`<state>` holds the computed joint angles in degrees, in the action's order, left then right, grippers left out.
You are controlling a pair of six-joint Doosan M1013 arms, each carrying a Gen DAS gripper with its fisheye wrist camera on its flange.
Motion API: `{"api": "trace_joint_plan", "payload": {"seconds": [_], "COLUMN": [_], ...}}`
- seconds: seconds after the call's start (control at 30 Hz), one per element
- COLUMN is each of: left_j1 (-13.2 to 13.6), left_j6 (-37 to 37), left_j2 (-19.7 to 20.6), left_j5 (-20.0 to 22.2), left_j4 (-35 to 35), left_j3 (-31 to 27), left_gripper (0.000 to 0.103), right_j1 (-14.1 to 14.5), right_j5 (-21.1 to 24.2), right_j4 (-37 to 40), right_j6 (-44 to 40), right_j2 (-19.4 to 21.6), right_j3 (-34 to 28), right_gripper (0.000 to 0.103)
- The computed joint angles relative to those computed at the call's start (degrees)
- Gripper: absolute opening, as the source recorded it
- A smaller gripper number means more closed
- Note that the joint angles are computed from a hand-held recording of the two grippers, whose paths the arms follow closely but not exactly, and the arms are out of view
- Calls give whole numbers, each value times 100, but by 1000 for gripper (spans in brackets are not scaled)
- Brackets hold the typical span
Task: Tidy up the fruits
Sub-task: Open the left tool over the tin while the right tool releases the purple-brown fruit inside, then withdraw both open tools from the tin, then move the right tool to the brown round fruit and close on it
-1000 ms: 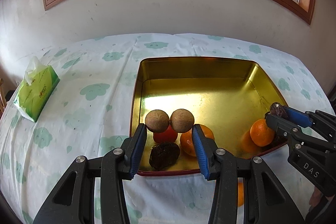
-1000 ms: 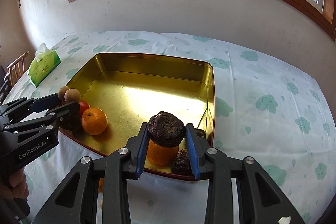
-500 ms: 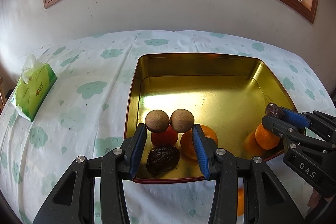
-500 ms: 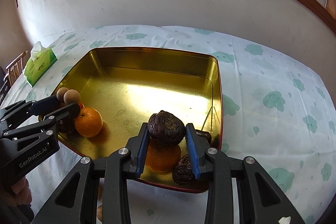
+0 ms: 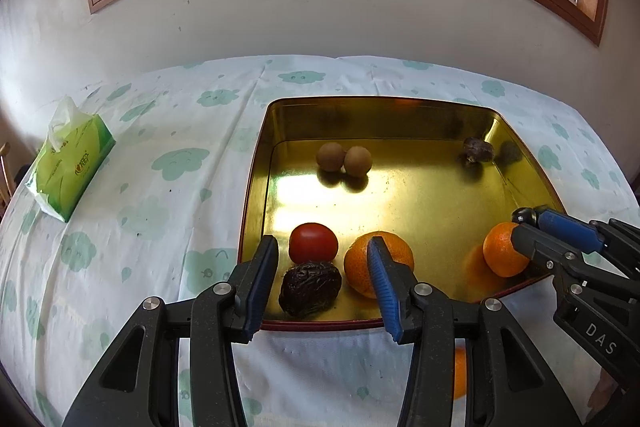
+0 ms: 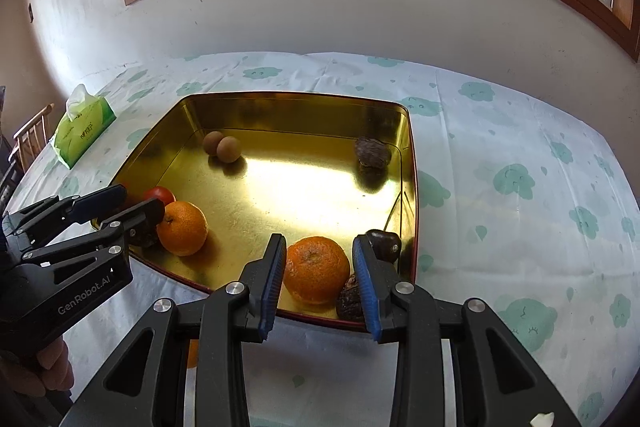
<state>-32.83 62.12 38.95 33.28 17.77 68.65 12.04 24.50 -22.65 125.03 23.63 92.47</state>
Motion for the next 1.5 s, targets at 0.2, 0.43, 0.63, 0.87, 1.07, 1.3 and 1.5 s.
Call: {"api": "trace_joint_plan", "payload": {"seconds": [0.2, 0.43, 0.63, 0.87, 1.07, 1.3, 1.5], "left_j1": [-46, -115, -191, -268, -300, -255, -207], "left_j6": [-171, -572, -822, -1084, -1436, -1754, -1787], "left_j2": [-214, -550, -795, -1016, -1163, -1208, -1182], "left_j5": [-192, -416, -541, -644, -718, -736, -815], "left_j4": [164, 535, 799, 1026, 1349, 1535, 1483], "left_j3": [316, 788, 1230, 1745, 2151, 2354, 2361], "left_gripper": [51, 51, 51, 51, 51, 51, 51], "right_j1": [79, 180, 329, 516, 608, 688, 666], "right_j5": [-53, -62, -33, -34, -115, -98, -105], "right_j4": [-490, -923, -1253, -1370, -1270, -1222, -891], "right_j6": [600, 1102, 1460, 1708, 1777, 1706, 1322], "right_j2": [-197, -435, -619, -772, -878, -878, -752], "right_j3": [249, 519, 846, 1249, 1492, 1548, 1415], "right_gripper": [34, 34, 34, 34, 34, 34, 34]}}
